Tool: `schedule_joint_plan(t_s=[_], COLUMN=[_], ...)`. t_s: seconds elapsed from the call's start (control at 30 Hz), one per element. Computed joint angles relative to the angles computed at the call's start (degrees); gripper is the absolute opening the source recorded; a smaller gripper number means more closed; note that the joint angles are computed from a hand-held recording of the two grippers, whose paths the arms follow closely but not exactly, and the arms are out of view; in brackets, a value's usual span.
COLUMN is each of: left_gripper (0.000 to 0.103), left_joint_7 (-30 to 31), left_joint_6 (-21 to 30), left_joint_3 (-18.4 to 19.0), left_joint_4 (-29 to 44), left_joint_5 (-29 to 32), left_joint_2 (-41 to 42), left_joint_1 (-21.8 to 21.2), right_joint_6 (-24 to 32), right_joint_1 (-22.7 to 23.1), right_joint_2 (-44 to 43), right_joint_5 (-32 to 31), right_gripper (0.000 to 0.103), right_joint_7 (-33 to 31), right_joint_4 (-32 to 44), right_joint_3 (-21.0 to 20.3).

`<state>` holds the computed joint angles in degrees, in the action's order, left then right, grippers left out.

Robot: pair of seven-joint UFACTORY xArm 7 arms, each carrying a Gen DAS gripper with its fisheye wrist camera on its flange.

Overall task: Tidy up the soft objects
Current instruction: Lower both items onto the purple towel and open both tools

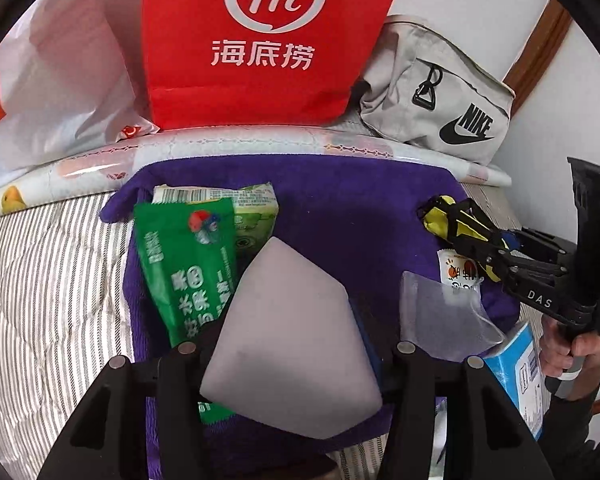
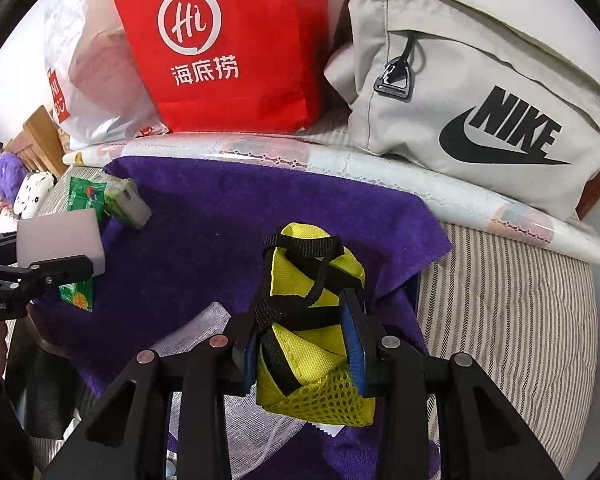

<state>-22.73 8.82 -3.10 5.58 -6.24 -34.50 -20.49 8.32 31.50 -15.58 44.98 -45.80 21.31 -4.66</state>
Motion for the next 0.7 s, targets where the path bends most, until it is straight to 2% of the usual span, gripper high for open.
schedule_joint_plan(t_s=[0.1,0.13,0.2,0.27,0.37,0.47,0.57,0.7], left_gripper=[0.054,0.063,0.072,0.073,0.074,0.074,0.074,0.074], left_joint_7=[1.04,1.39,1.28,0.00,-0.67,-1.98,-4.26,-7.04], left_joint_6=[-0.48,-0.50,-0.85,-0.22,1.26,4.24,7.93,13.30], left_joint_3=[1.89,2.39,2.12,0.22,-0.20,-1.83,-3.96,-4.67], left_joint_4=[-0.14,-0.09,-0.16,-0.43,-0.86,-1.75,-2.95,-5.66], left_joint_5=[-0.78,-1.07,-1.42,-0.97,-0.65,0.29,1.73,2.20], left_joint_2=[0.11,0.20,0.20,-0.99,-3.10,-6.90,-12.11,-22.61], left_joint_1=[-1.47,-1.83,-1.66,-0.18,0.14,1.36,2.70,1.33], right_joint_6=[1.62,1.88,2.83,3.18,3.83,3.42,3.76,4.93], right_joint_1=[1.25,0.95,-0.15,-1.24,-3.46,-3.07,-3.08,-4.71], right_joint_2=[0.10,0.25,1.04,1.32,0.62,-1.82,-5.85,-13.59], right_joint_5=[2.66,3.22,3.35,3.57,1.48,1.88,0.63,-4.26], right_gripper=[0.046,0.054,0.060,0.060,0.060,0.060,0.060,0.060], right_joint_7=[-3.35,-3.91,-4.33,-4.44,-2.28,-1.98,-0.24,5.87], right_joint_4=[0.80,0.95,1.56,1.67,1.27,-0.05,-2.11,-6.35], right_joint_3=[-1.63,-1.43,-0.45,0.77,2.86,2.58,1.96,2.30])
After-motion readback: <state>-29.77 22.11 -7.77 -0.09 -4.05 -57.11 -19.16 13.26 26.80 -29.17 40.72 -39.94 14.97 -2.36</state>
